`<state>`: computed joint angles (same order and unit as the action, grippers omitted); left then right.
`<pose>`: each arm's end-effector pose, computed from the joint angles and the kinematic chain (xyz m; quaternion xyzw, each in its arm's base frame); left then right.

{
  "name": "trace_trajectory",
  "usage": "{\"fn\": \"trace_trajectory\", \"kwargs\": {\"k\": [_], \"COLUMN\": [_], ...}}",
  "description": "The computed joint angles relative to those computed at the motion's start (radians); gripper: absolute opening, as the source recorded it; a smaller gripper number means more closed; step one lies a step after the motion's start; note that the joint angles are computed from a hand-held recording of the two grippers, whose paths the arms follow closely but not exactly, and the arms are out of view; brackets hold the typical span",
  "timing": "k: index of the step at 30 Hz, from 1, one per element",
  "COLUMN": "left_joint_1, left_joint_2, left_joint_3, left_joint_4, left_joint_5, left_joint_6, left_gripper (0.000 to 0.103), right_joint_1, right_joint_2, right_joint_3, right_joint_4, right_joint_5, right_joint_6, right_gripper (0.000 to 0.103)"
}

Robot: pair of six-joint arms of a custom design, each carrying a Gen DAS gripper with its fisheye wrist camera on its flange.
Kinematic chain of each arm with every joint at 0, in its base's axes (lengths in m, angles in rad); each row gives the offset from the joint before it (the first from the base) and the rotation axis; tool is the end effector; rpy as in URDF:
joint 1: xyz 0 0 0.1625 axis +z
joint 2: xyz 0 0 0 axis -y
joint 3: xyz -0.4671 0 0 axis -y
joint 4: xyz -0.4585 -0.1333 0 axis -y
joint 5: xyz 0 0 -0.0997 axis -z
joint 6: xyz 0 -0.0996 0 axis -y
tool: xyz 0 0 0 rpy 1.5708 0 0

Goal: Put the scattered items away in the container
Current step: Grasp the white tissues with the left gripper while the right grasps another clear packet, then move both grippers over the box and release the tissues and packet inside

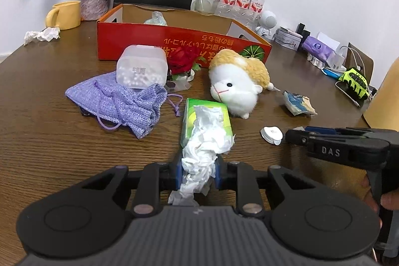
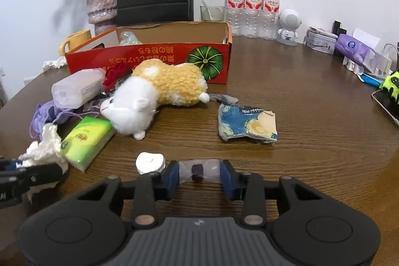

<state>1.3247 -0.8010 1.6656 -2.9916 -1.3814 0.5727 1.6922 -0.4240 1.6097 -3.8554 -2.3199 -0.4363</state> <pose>-0.0374 -0.7731 0.1186 0.3572 0.8885 -0.2549 0.1341 0.1508 -0.6951 -0.0146 0.0348 -0.8156 0.4311 0.3844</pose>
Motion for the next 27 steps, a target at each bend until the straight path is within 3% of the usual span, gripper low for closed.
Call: {"fn": "trace_trajectory", "kwargs": {"k": [18, 24, 27], "left_joint_1": [0.004, -0.016, -0.036], "left_joint_2": [-0.031, -0.012, 0.039], "left_joint_3": [0.002, -0.120, -0.225], "left_joint_4": [-0.003, 0.052, 0.065], "left_joint_5": [-0.053, -0.101, -0.086], "left_joint_6": [-0.002, -0.029, -0.037], "left_gripper": [0.024, 0.024, 0.024], "right_joint_1": [0.003, 0.018, 0.026], "right_joint_2": [-0.044, -0.092, -0.090], "right_joint_3": [0.077, 0.026, -0.057], "right_joint_4": [-0.068, -0.034, 0.005], "right_joint_5": [0.091, 0.157, 0.173], "right_joint_6": [-0.014, -0.071, -0.124], "right_gripper": [0.032, 0.033, 0.033]}}
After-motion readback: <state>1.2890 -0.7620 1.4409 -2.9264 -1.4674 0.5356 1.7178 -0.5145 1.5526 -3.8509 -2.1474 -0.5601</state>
